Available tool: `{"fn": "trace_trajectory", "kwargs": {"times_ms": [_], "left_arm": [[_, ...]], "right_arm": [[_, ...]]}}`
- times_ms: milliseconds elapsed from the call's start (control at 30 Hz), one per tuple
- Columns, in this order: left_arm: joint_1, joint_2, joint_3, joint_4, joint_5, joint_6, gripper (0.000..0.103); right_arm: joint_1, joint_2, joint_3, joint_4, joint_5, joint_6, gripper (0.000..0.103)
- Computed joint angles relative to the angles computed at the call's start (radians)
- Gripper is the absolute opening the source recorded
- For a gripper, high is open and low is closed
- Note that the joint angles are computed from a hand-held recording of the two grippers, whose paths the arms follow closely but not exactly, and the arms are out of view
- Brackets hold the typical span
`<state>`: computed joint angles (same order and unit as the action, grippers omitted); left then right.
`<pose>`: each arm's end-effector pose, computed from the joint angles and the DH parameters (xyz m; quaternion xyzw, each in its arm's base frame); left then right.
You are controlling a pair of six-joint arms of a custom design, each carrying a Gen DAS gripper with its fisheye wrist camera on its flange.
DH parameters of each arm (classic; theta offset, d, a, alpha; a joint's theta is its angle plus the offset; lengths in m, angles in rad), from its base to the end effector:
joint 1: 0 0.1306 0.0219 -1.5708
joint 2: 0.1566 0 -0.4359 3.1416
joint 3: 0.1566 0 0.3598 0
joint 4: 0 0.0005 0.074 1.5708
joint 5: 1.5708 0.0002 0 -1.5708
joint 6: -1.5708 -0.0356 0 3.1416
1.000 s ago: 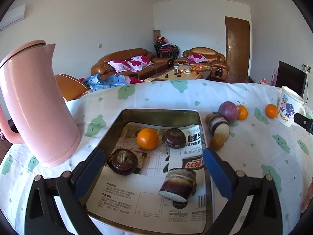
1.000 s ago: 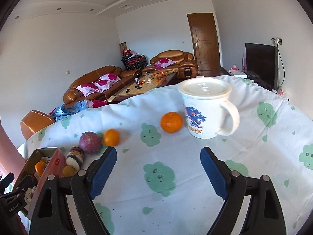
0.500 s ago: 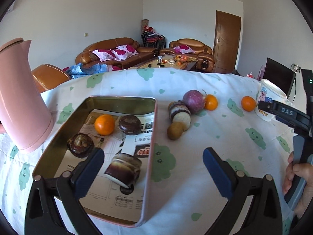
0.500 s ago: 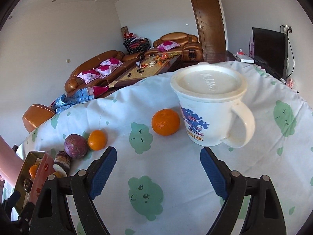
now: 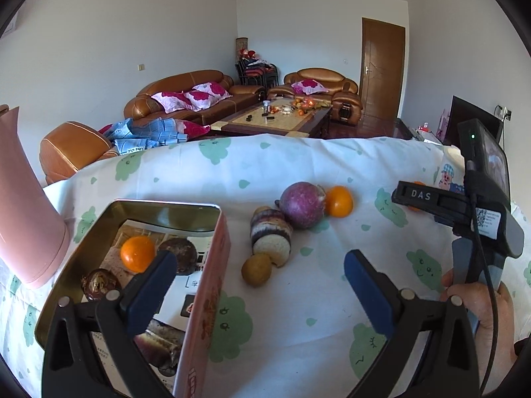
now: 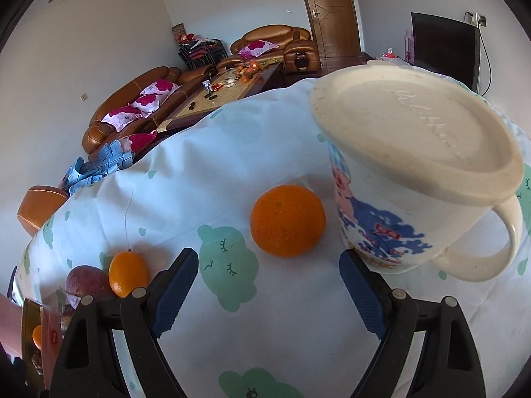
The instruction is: Organize fruits
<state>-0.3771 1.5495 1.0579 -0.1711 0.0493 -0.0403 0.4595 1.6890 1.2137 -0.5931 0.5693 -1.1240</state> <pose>0.4493 -0.1804 0.3251 0.1967 0.8767 -0.0953 0.4286 0.4658 0.2085 0.2943 0.3692 0.8560 -0.0214 0.3612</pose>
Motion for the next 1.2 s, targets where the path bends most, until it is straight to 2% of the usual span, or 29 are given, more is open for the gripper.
{"fn": "trace_trajectory", "kwargs": {"times_ms": [67, 133, 200, 333, 467, 600, 700, 833, 900, 1000, 1067, 1133, 1200], "left_arm": [[0.001, 0.01, 0.012, -0.015, 0.005, 0.011, 0.103], [-0.001, 0.017, 0.019, -0.018, -0.003, 0.018, 0.103], [-0.004, 0.021, 0.02, -0.013, -0.011, 0.017, 0.103], [-0.017, 0.028, 0.024, -0.011, -0.023, 0.016, 0.102], [-0.037, 0.034, 0.036, -0.014, -0.02, 0.024, 0.099], [-0.072, 0.05, 0.062, -0.014, -0.014, 0.027, 0.097], [-0.112, 0.081, 0.106, -0.041, -0.016, 0.012, 0.088], [-0.159, 0.141, 0.189, -0.09, -0.016, -0.005, 0.082], [-0.183, 0.18, 0.246, -0.146, -0.032, -0.012, 0.067], [-0.212, 0.236, 0.318, -0.21, -0.054, -0.021, 0.056], [-0.225, 0.27, 0.355, -0.24, -0.074, -0.03, 0.053], [-0.242, 0.284, 0.369, -0.221, -0.12, -0.045, 0.053], [-0.253, 0.295, 0.393, -0.241, -0.159, -0.041, 0.053]], "right_arm": [[-0.009, 0.011, 0.017, -0.019, -0.004, -0.016, 0.088], [-0.013, 0.027, 0.046, -0.06, 0.002, -0.014, 0.076], [-0.016, 0.034, 0.064, -0.097, 0.012, -0.004, 0.048], [-0.019, 0.011, 0.036, -0.056, -0.019, 0.088, 0.048], [-0.001, -0.056, -0.066, 0.083, -0.095, 0.204, 0.047], [0.068, -0.149, -0.166, 0.118, -0.07, 0.265, 0.047], [0.101, -0.232, -0.255, 0.122, -0.042, 0.231, 0.047], [0.117, -0.31, -0.345, 0.124, -0.019, 0.153, 0.047], [0.092, -0.324, -0.367, 0.156, -0.06, 0.146, 0.047], [0.069, -0.331, -0.383, 0.189, -0.098, 0.157, 0.047], [0.07, -0.337, -0.389, 0.201, -0.103, 0.164, 0.047], [0.065, -0.336, -0.39, 0.212, -0.113, 0.172, 0.047], [0.059, -0.329, -0.386, 0.22, -0.13, 0.174, 0.047]]}}
